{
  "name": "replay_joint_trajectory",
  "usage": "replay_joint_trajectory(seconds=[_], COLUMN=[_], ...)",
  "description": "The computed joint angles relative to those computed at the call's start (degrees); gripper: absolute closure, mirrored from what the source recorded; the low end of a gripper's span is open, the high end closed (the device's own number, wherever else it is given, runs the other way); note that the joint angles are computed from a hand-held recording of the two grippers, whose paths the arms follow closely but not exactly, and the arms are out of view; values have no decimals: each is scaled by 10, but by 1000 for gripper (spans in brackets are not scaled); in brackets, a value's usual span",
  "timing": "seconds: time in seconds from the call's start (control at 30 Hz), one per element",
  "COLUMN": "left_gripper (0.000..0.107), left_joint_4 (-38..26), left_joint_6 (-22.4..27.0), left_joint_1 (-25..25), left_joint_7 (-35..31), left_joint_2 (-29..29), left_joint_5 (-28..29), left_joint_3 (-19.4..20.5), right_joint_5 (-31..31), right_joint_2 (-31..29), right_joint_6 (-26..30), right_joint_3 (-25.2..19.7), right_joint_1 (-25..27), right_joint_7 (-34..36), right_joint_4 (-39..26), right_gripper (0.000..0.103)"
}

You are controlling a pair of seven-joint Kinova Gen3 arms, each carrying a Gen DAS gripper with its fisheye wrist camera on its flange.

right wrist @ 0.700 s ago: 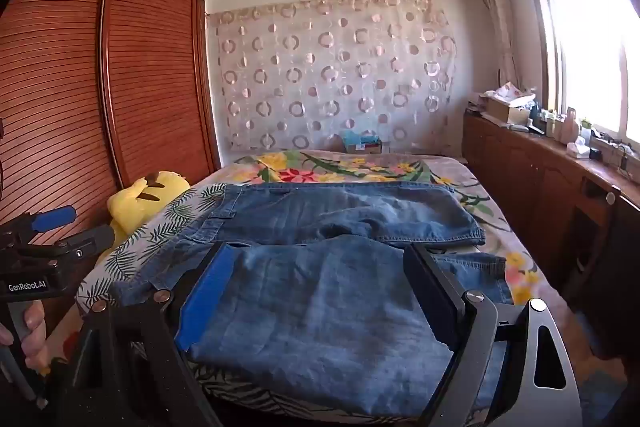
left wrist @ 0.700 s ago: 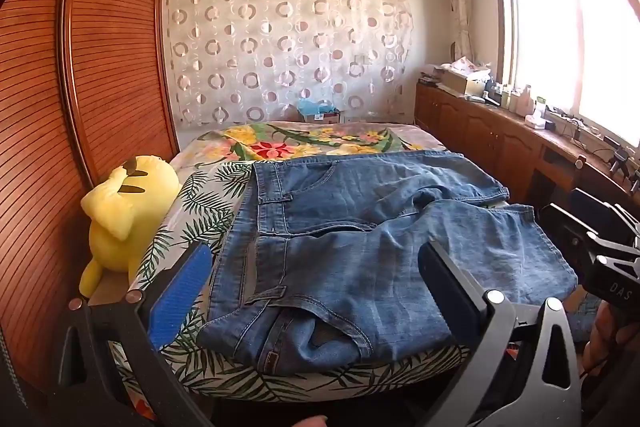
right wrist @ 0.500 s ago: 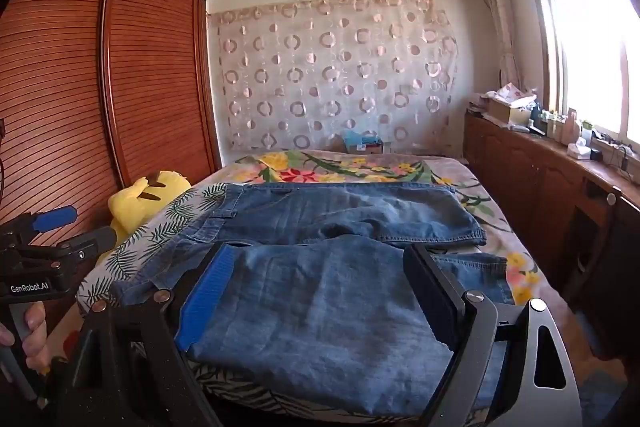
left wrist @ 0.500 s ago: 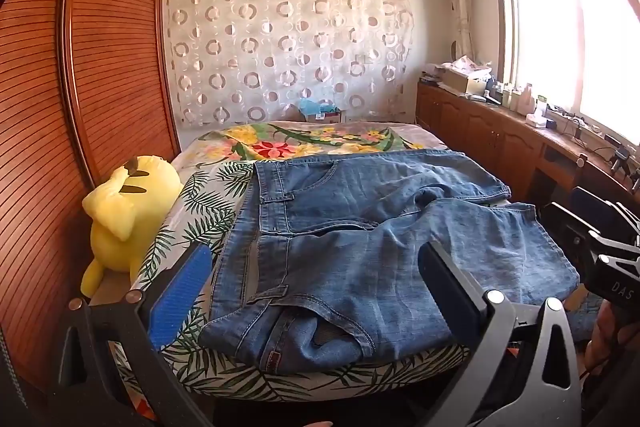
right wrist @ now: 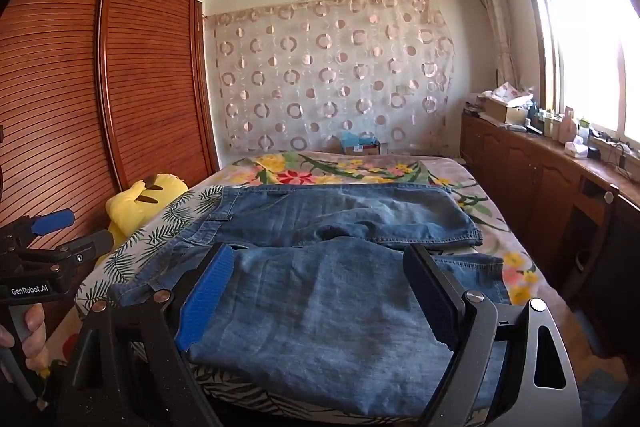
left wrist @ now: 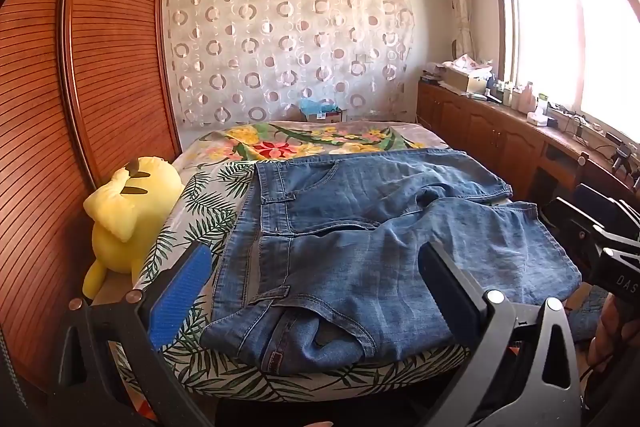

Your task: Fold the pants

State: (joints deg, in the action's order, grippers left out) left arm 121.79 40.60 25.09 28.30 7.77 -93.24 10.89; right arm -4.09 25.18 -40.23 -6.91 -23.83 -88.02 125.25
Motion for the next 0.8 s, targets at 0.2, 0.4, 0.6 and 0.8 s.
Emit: replay_joint_trajectory(seconds=[0.2, 0.4, 0.6, 0.8], left_gripper=[4, 4, 4, 4], left_joint_4=[-1, -1, -1, -1], left_joint_6=[2, 3, 5, 5], left_joint_1=[1, 2, 2, 3], left_joint_7=[0, -1, -1, 0], left_joint_2=[1, 1, 1, 1], left_joint_5=[0, 1, 1, 0], left_joint_3=[0, 1, 1, 1], right_joint_5=[1, 0, 3, 1], right_joint_2=[0, 0, 1, 0], right_joint_6=[-5, -6, -8, -7], right_joint_3=[0, 0, -1, 0], right_joint_1=[1, 0, 2, 1], right_joint_7=[-1, 0, -2, -1], right_joint_4=[3, 3, 4, 4], right_gripper=[15, 15, 15, 15])
